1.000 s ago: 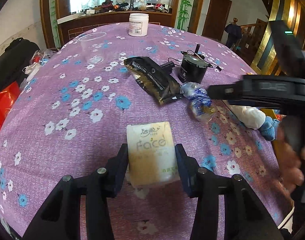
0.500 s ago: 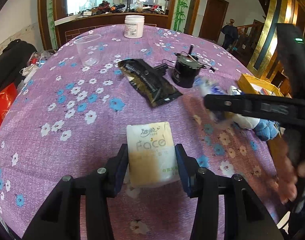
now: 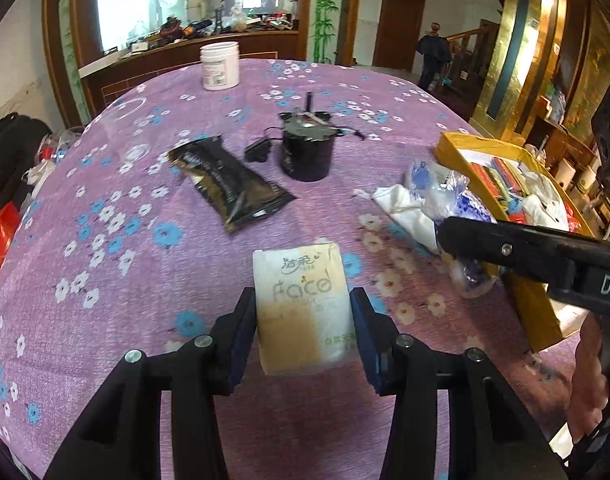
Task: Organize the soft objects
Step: 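Carry the Face tissue pack and blue Vinda bag over the tray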
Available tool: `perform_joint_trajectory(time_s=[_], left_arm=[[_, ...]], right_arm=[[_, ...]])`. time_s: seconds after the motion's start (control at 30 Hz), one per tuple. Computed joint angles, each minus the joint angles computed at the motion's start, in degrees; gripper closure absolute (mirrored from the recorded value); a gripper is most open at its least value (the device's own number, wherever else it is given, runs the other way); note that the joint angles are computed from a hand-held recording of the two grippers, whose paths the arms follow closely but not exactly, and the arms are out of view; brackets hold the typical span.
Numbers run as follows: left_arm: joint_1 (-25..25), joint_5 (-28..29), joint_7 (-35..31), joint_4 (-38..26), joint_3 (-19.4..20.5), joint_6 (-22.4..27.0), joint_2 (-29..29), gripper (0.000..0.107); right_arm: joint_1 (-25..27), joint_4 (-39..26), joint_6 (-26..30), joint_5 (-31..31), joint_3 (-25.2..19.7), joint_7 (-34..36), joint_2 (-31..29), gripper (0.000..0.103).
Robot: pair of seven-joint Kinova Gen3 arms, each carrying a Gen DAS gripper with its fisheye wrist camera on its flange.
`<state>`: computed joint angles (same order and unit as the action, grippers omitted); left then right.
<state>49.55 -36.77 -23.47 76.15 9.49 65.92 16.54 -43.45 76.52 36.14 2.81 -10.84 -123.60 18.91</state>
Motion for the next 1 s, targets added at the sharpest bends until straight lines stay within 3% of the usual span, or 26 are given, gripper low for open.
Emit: perform_joint_trajectory(time_s=[0.43, 0.7, 1.0], left_arm=[[4.16, 1.76, -9.11, -14.02, -1.52, 2.22, 7.41, 0.062], [7.68, 5.84, -18.12, -26.68, -3.46, 3.60, 14.41, 0.062], [10.33, 12.78, -28.69, -42.52, -5.39, 6.87, 23.34, 0.062]], right_arm=[[3.58, 15.72, -9.02, 4.33, 1.15, -8.21, -11.36, 0.053], [10.08, 25.06, -11.80, 8.76, -0.35, -16.05, -19.04, 0.053], [17.85, 31.48, -11.55, 7.61, -2.56, -17.65, -24.22, 0.053]])
